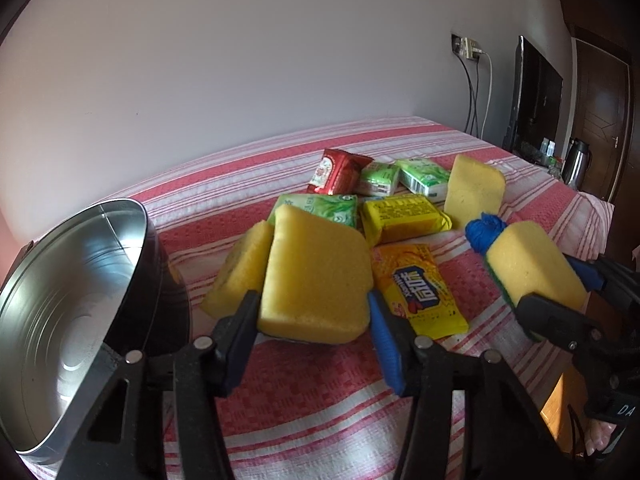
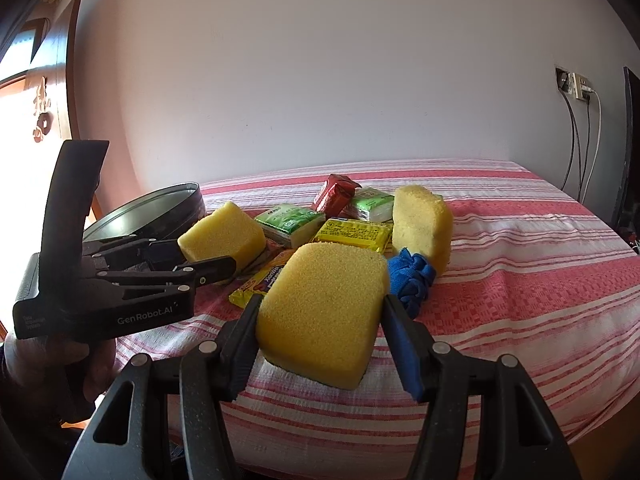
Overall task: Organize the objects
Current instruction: 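Grasp a yellow sponge with each gripper from the pile, then carry the yellow sponges over the silver tin with both grippers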
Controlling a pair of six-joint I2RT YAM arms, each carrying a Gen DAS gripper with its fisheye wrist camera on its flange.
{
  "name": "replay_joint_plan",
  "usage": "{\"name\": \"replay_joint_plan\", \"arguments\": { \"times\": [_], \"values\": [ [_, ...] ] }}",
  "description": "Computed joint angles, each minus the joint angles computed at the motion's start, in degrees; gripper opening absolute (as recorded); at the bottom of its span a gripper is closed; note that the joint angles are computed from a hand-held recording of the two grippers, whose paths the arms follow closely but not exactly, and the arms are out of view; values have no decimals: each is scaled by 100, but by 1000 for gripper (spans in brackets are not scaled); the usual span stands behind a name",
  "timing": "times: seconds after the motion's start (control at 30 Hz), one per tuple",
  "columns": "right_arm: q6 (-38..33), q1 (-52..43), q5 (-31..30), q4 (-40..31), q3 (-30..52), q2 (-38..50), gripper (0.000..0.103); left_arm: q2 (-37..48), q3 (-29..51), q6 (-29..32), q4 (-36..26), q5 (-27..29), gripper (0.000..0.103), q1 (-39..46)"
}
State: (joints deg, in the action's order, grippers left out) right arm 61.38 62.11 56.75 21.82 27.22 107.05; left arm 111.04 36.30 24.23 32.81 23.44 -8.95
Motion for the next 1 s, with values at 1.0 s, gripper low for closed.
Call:
{"name": "replay_joint_plan", "arguments": {
  "times": [1.0],
  "values": [
    [-3016, -644, -609, 1039, 762, -337, 61, -592, -231, -623, 749, 964, 53, 1733]
  ]
}}
